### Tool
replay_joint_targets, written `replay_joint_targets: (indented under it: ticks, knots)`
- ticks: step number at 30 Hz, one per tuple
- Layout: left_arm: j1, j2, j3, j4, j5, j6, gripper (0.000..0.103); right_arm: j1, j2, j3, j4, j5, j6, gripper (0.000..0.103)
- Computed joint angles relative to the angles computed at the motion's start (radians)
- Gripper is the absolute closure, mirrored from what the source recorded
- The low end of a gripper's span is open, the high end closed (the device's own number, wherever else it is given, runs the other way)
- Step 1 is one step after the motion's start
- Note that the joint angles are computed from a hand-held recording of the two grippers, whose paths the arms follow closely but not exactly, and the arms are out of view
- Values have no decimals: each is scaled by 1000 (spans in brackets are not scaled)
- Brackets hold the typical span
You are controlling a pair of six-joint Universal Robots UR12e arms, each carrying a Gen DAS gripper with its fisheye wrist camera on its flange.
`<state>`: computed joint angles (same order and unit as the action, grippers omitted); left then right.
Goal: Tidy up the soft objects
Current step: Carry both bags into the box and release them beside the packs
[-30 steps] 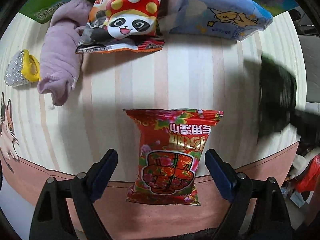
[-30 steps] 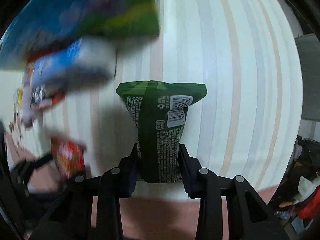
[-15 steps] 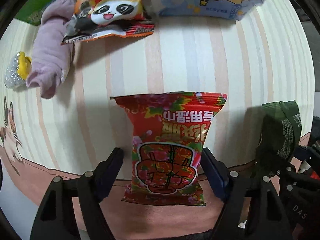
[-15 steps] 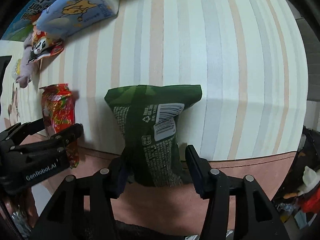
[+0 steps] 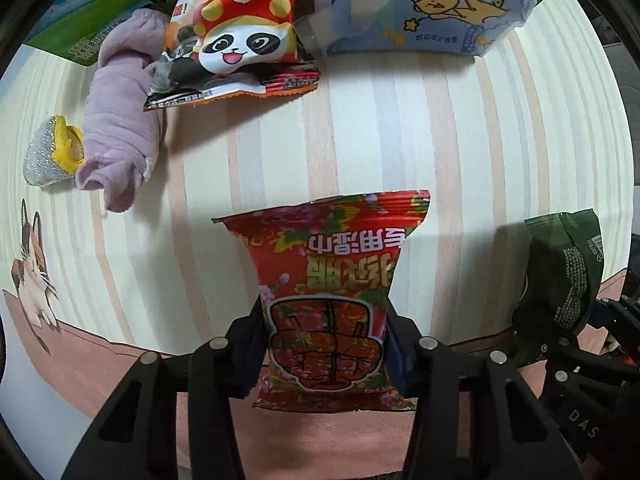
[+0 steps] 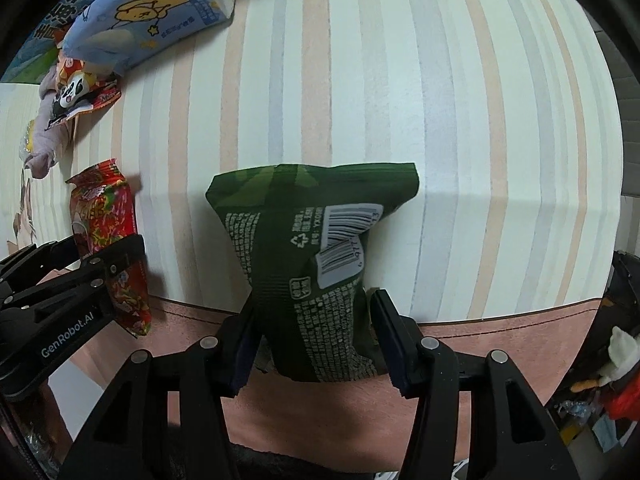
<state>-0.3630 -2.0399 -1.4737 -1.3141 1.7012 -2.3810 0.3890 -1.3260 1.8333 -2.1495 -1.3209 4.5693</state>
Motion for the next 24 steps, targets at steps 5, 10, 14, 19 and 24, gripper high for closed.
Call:
replay_joint_targets:
  ticks: [5,10,14,19,24]
  knots:
    - [2,5,14,-12,0,1,61,18,17,-32,27,-27,-7,62]
    - [11,12,44,-46,-32,5,61,23,8,-58,8,-46,-21,66]
    - [27,26,106,-98,-124,12,61,19,-17,-94,-15,-98,-45,66]
    - [34,2,267,-157,-251,27,61,-8,-59,-159,-45,-207,-100,66]
    - [8,-110,503,-202,-311,-11,61,-64,-58,-250,-7,-295,-204,66]
